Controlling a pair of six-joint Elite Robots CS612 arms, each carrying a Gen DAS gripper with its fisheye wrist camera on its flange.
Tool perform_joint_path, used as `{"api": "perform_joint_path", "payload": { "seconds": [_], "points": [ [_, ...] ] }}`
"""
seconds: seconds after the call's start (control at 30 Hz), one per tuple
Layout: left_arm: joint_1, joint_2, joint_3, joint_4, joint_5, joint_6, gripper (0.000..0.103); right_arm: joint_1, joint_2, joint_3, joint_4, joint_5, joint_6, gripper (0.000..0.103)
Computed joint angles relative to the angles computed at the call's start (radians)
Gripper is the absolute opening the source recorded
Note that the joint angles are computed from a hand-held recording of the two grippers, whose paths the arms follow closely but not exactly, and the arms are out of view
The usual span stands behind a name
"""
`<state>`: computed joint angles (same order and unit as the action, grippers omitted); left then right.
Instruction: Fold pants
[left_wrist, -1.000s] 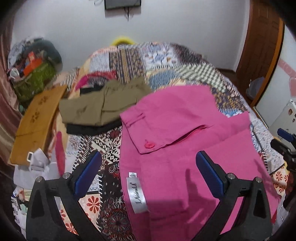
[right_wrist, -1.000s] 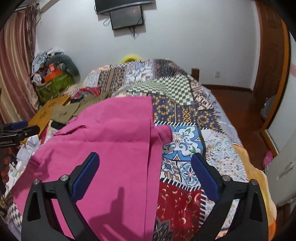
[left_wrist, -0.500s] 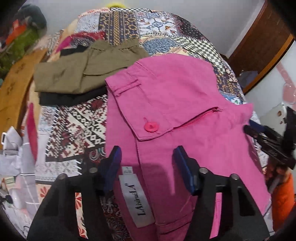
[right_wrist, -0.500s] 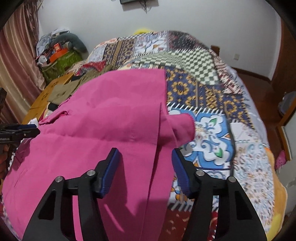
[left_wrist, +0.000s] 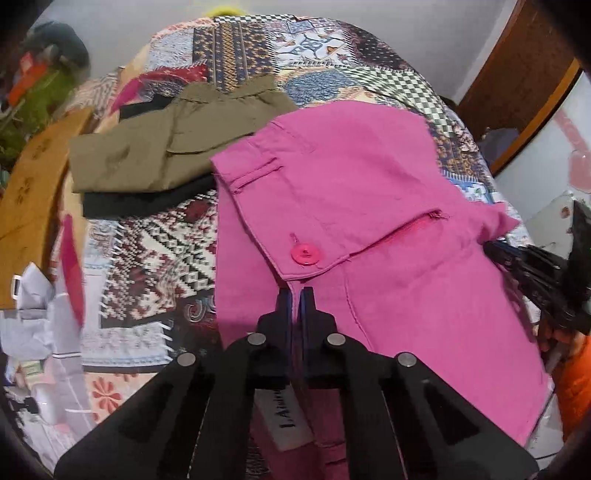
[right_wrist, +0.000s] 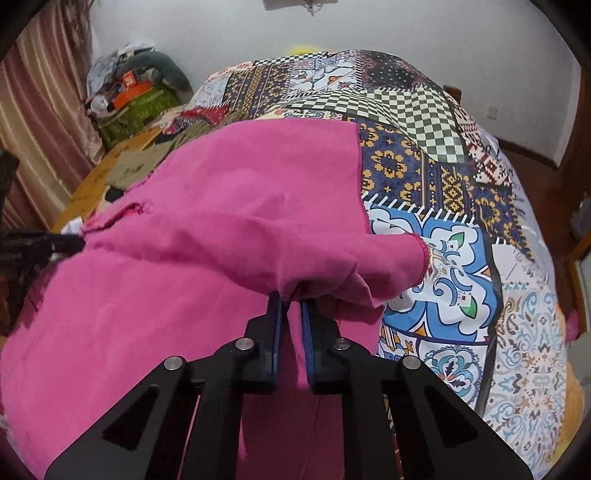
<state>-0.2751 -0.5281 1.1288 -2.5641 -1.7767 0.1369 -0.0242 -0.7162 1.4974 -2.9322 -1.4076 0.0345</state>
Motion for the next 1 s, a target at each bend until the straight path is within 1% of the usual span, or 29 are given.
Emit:
{"api": "perform_joint_path", "payload": {
  "seconds": [0.07,0.13,0.27,0.33,0.43,0.5,0.7,0.8,0.87,0.97,1.0],
  "points": [
    [0.002,0.001,-0.003,0.002,0.002,0.009,0.004,0.004,-0.001,-0.001,0.007,-0.016,-0.015,0.006],
    [-0.001,0.0,0.001,-0.012,0.024,0.018,0.004,0.003,-0.003,0.001,0.012,-0.017,-0.012,0.006],
    [-0.005,0.004,0.001,-0.028,0.058,0.034,0.005,-0.003,-0.009,0.016,0.01,-0.006,0.023,0.006],
    [-0.007,0.009,-0.005,-0.035,0.073,0.044,0.005,-0.001,-0.013,0.024,0.01,-0.011,0.039,0.006],
    [-0.007,0.021,-0.027,0.001,0.066,0.063,0.005,-0.001,-0.017,0.034,0.007,-0.008,0.054,0.006],
    [-0.007,0.018,-0.026,0.006,0.066,0.075,0.005,0.0,-0.019,0.037,0.006,-0.012,0.058,0.006],
    [0.003,-0.008,-0.006,0.008,0.049,0.05,0.008,-0.003,-0.035,0.045,0.023,-0.007,0.059,0.007],
    [0.006,-0.014,-0.006,-0.008,0.045,0.04,0.012,-0.004,-0.047,0.057,0.001,-0.022,0.057,0.007],
    [0.008,-0.012,-0.018,-0.017,0.052,0.035,0.02,-0.004,-0.055,0.063,-0.021,-0.037,0.053,0.008],
    [0.01,0.001,-0.05,-0.019,0.061,0.019,0.03,-0.007,-0.064,0.067,-0.076,-0.057,0.055,0.016],
    [0.012,0.008,-0.065,-0.011,0.058,0.013,0.032,-0.008,-0.065,0.067,-0.091,-0.06,0.057,0.021]
  ]
}}
